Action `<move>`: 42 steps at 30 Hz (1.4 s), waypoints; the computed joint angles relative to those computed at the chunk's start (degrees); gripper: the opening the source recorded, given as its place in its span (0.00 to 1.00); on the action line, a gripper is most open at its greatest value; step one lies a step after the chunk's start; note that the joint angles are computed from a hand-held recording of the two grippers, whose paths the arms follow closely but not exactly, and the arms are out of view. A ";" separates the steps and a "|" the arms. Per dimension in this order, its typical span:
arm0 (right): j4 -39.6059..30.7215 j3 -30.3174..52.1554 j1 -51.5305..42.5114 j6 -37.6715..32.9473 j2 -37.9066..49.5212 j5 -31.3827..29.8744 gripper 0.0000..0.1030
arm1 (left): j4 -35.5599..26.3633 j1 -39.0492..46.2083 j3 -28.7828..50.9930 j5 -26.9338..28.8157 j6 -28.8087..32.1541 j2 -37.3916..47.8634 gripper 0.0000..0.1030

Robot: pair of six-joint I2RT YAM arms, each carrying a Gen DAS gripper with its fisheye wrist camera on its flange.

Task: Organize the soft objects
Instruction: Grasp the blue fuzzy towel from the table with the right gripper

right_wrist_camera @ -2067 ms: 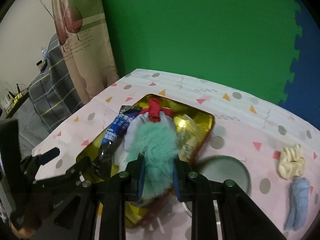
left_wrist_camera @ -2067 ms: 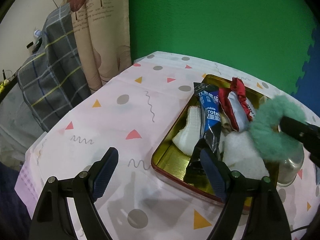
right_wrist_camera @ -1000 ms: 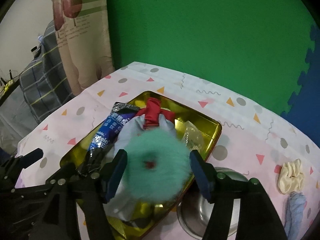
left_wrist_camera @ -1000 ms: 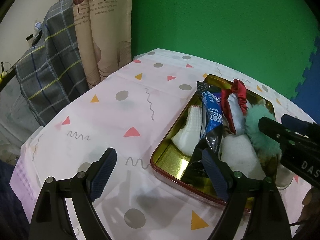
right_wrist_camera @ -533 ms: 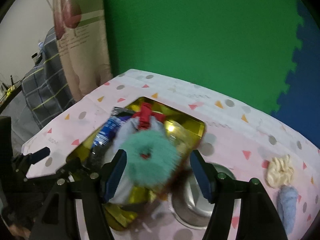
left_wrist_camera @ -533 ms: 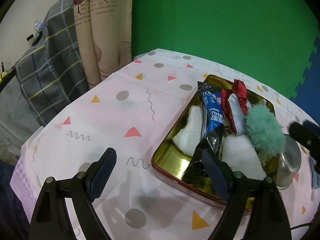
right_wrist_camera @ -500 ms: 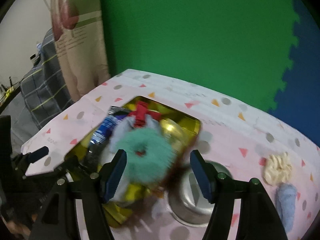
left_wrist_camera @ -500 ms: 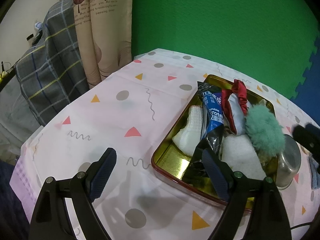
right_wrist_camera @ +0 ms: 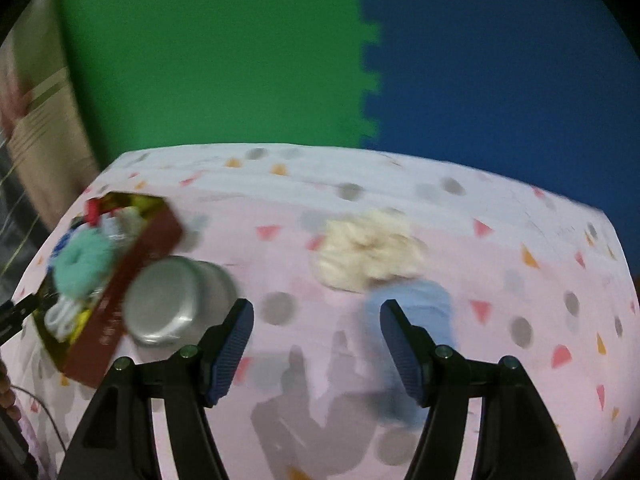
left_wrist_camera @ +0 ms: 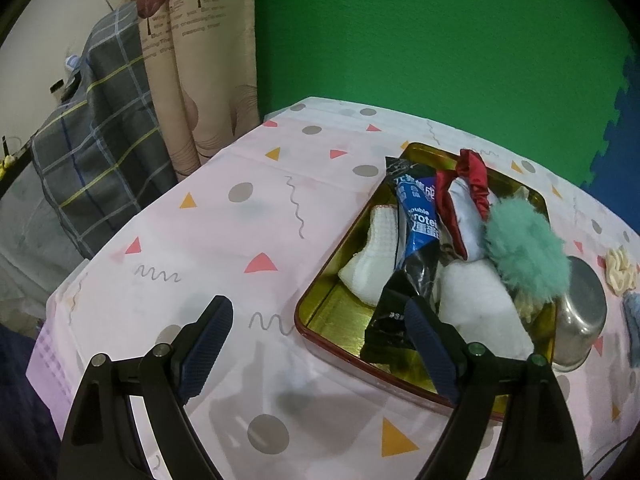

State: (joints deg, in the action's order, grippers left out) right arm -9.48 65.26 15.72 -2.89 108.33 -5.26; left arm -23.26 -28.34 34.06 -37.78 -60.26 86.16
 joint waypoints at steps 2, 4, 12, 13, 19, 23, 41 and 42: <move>0.51 -0.40 -1.98 -0.69 0.39 0.46 0.66 | -0.07 -0.32 0.32 -0.19 0.21 0.46 0.83; 0.73 -0.78 -3.39 -1.90 0.88 0.77 0.66 | -0.14 -0.60 0.65 -0.51 0.51 0.94 0.83; 4.82 -2.64 -4.81 -5.96 3.67 3.32 0.66 | -1.09 -1.52 1.88 -1.23 -0.06 2.51 0.83; 5.12 -2.48 -5.10 -6.00 4.28 3.39 0.66 | -0.99 -1.55 1.83 -1.36 0.44 2.42 0.83; 5.77 -0.81 -6.26 -6.34 7.74 2.13 0.66 | -2.04 -2.74 2.55 -1.43 -0.47 2.50 0.83; 6.23 0.40 -6.55 -6.56 10.31 1.99 0.65 | -3.30 -4.08 3.85 -1.88 -2.16 3.19 0.83; 13.83 -6.04 -12.75 -11.29 7.33 -0.70 0.30 | -9.12 -14.74 24.17 -2.03 0.60 16.76 0.83; 13.41 -5.90 -14.06 -11.51 7.31 -1.39 0.30 | -9.23 -15.47 25.83 -2.05 0.93 18.09 0.83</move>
State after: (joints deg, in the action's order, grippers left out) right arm 3.93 59.36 1.66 -14.40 115.64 -6.66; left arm -32.49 -43.81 59.89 -39.83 -59.33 104.25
